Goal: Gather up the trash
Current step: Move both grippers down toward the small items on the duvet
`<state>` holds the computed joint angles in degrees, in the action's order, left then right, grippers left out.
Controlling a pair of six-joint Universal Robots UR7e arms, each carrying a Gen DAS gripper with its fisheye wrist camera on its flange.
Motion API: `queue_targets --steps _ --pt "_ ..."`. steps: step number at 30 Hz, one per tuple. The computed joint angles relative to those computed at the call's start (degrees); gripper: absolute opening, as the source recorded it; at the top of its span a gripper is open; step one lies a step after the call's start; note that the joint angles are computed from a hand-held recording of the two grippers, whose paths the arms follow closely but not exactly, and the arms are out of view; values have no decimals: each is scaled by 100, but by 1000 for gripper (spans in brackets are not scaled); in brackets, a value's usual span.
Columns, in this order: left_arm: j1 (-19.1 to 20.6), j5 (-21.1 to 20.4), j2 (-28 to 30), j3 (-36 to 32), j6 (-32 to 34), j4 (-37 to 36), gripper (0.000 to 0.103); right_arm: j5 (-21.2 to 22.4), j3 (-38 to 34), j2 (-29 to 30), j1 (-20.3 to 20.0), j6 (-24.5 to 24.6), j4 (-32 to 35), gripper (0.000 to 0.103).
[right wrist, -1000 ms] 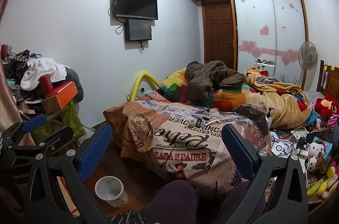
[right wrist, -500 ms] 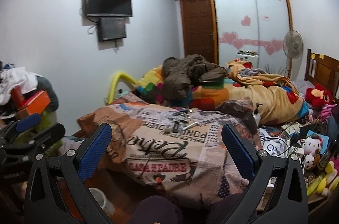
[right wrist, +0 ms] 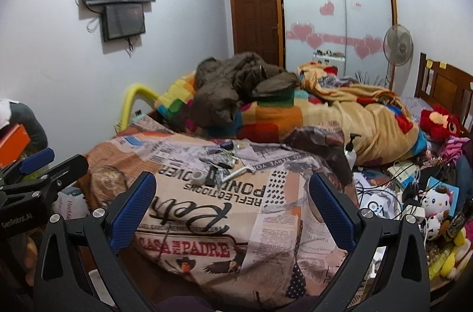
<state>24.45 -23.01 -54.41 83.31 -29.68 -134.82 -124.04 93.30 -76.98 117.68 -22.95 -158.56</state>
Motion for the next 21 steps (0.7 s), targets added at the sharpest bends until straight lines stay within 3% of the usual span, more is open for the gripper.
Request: queue_targets --steps 10,17,21 --pt "945 -713 796 -803 450 -167 98 291 -772 848 -701 546 906 103" --pt "1497 -1189 1282 -1380 682 -110 85 503 -1350 1466 -1045 606 1379 103" --pt "1792 -1459 1513 -1676 699 -22 76 769 -1667 1765 -1218 874 1709 100"
